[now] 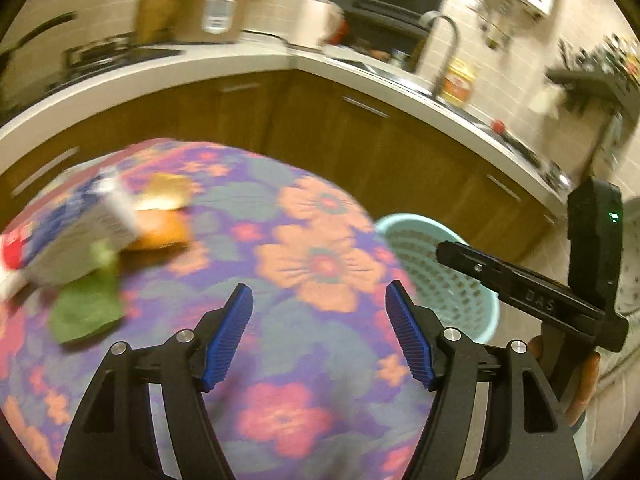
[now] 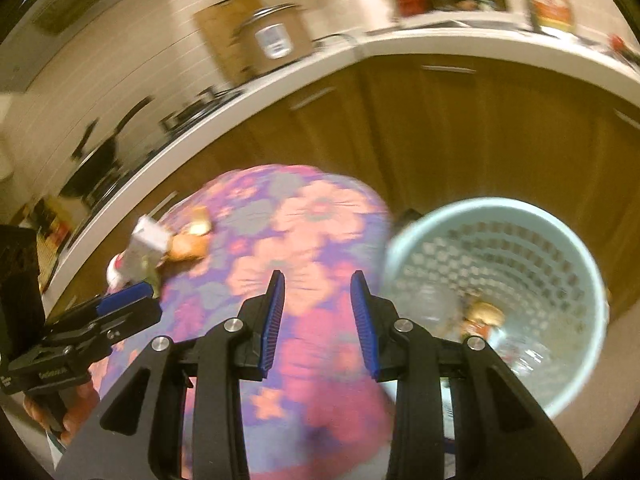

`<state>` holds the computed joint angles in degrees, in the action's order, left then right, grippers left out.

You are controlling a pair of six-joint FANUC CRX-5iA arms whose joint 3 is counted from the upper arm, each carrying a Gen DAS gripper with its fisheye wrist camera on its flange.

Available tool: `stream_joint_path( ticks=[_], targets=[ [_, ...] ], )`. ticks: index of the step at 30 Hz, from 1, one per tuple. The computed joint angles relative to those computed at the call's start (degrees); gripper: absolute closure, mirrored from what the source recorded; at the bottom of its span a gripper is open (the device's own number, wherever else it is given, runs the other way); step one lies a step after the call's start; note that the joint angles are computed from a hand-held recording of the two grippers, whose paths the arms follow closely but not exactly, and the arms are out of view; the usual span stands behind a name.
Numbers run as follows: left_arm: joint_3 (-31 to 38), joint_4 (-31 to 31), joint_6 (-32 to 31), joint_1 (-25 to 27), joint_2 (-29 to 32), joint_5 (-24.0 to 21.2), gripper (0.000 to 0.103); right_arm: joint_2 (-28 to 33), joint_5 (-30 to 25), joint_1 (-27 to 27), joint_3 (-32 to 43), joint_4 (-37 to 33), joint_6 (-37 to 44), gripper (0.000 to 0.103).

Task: Collect trash
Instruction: 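Move both tools back over the table toward the milk carton and greens, then grasp the white-and-blue milk carton with the right tool while the left tool grasps the green vegetable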

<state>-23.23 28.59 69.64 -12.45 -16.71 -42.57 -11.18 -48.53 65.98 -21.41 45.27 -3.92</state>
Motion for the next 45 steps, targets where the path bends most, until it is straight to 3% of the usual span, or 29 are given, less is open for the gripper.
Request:
stream_joint_path(
  ticks=[1, 2, 10, 13, 16, 19, 28, 32, 36, 39, 41, 43, 44, 45],
  targets=[
    [-1.03, 0.37, -0.41, 1.75, -1.21, -0.15, 0.036, 1.82, 0.42, 0.06, 1.78, 0.07, 1.69, 0.055],
    [-2.03, -0.14, 0.28, 3.59, -2.69, -0.19, 0.036, 3.0, 0.57, 0.1, 2.97, 0.27, 2.72, 0.052],
    [-3.41, -8.89, 8.75, 15.65, -6.94, -2.84, 0.036, 14.87, 5.32, -1.19, 17.46, -5.99, 20.94, 0.052],
    [-2.39, -14.35, 12.35, 16.83, -6.48, -2.79, 0.036, 18.38, 6.75, -2.05, 22.37, -9.3, 27.49, 0.052],
    [-1.71, -15.3, 13.17, 17.64, -4.6, -3.01, 0.036, 21.96, 7.99, -3.37, 27.93, -14.67, 35.18, 0.038],
    [0.16, -18.68, 16.08, 16.71, -2.32, -3.72, 0.036, 24.66, 9.19, -4.87, 32.7, -21.74, 44.26, 0.035],
    [-1.11, -14.15, 12.24, 17.17, 0.29, -2.54, 0.036, 32.17, 6.73, -7.72, 44.8, -32.29, 65.32, 0.021],
    [-5.8, -1.48, 3.5, 19.88, -0.59, -1.02, 0.035, 35.84, 2.98, -9.86, 52.91, -42.88, 78.2, 0.02],
    [-9.78, 9.21, -3.41, 22.15, -0.87, -0.37, 0.035, 39.75, -2.27, -10.64, 60.03, -48.24, 85.88, 0.02],
    [-10.86, 12.52, -5.3, 22.69, -0.74, -0.34, 0.036, 41.52, -4.38, -10.63, 62.41, -49.25, 87.65, 0.021],
    [-10.5, 11.14, -4.3, 22.28, -0.73, -0.06, 0.037, 41.92, -4.96, -10.61, 62.78, -49.66, 87.76, 0.036],
    [-9.34, 8.08, -2.14, 21.45, -0.48, 0.25, 0.037, 40.65, -3.71, -10.56, 60.69, -50.14, 87.11, 0.043],
    [-8.3, 5.48, -0.27, 20.85, -0.19, 0.36, 0.037, 40.18, -3.45, -10.57, 60.03, -50.31, 86.96, 0.055],
    [-7.46, 3.35, 1.29, 20.33, -0.01, 0.38, 0.037, 39.52, -3.38, -10.73, 59.29, -51.1, 86.81, 0.057]
  ],
)
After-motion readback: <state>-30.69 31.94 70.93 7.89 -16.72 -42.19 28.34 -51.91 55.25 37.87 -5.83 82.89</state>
